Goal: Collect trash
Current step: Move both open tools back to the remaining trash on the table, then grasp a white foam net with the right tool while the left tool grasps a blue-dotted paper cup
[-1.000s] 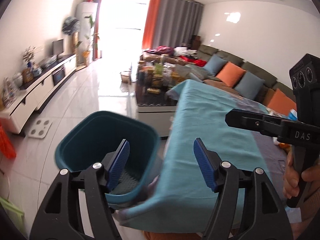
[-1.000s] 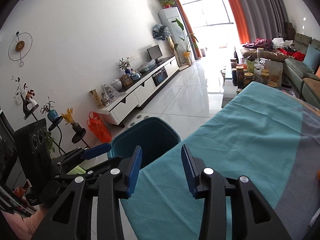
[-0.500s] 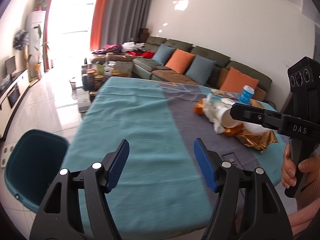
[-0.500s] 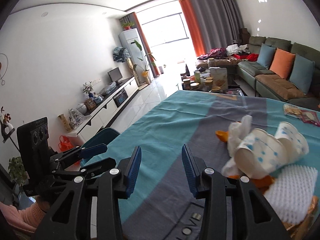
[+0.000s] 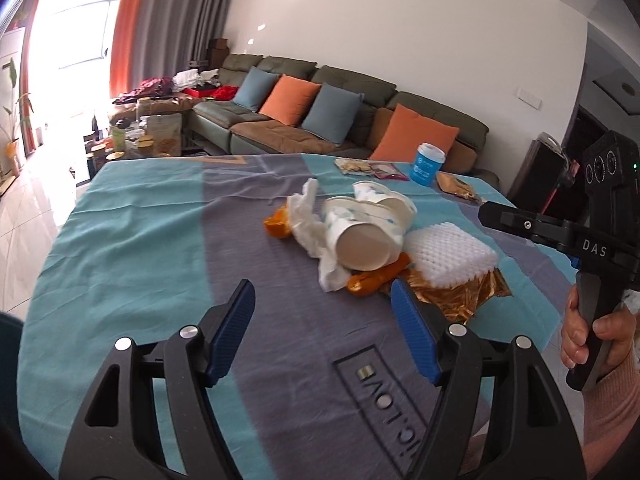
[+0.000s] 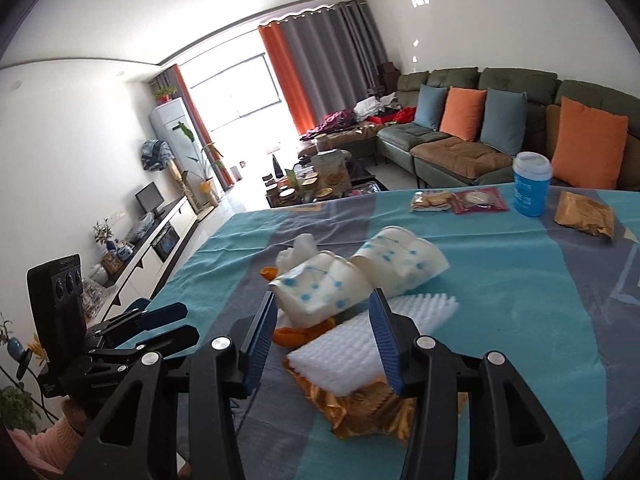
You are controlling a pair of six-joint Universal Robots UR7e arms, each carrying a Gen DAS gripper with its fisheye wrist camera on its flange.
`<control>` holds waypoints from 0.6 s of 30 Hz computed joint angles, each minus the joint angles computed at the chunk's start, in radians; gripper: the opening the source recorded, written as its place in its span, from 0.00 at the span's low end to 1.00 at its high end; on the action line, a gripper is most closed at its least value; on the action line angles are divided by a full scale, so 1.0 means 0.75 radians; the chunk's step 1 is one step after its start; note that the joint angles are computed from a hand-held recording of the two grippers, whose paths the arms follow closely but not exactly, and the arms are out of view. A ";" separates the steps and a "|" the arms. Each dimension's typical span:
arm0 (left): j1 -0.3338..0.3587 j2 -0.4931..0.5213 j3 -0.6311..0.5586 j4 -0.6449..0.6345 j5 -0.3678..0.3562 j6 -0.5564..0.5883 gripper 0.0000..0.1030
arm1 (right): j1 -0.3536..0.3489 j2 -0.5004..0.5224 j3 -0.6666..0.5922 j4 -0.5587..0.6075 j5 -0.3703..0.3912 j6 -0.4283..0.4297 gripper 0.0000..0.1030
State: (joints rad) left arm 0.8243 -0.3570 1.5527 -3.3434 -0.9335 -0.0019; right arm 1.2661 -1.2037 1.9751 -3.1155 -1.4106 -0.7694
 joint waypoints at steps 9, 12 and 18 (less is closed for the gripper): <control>0.027 0.097 -0.232 0.175 -0.079 0.021 0.71 | -0.054 -0.005 -0.048 0.062 -0.030 0.049 0.46; 0.038 0.128 -0.310 0.260 -0.077 0.009 0.72 | -0.063 0.002 -0.071 0.130 -0.032 0.075 0.47; 0.076 0.184 -0.459 0.422 -0.117 -0.025 0.70 | -0.081 0.010 -0.112 0.243 -0.013 0.126 0.52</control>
State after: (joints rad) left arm 0.8817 -0.2194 1.2087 -3.0272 -1.0214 -0.0209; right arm 1.2052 -1.1961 1.8909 -2.9334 -1.4200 -0.6752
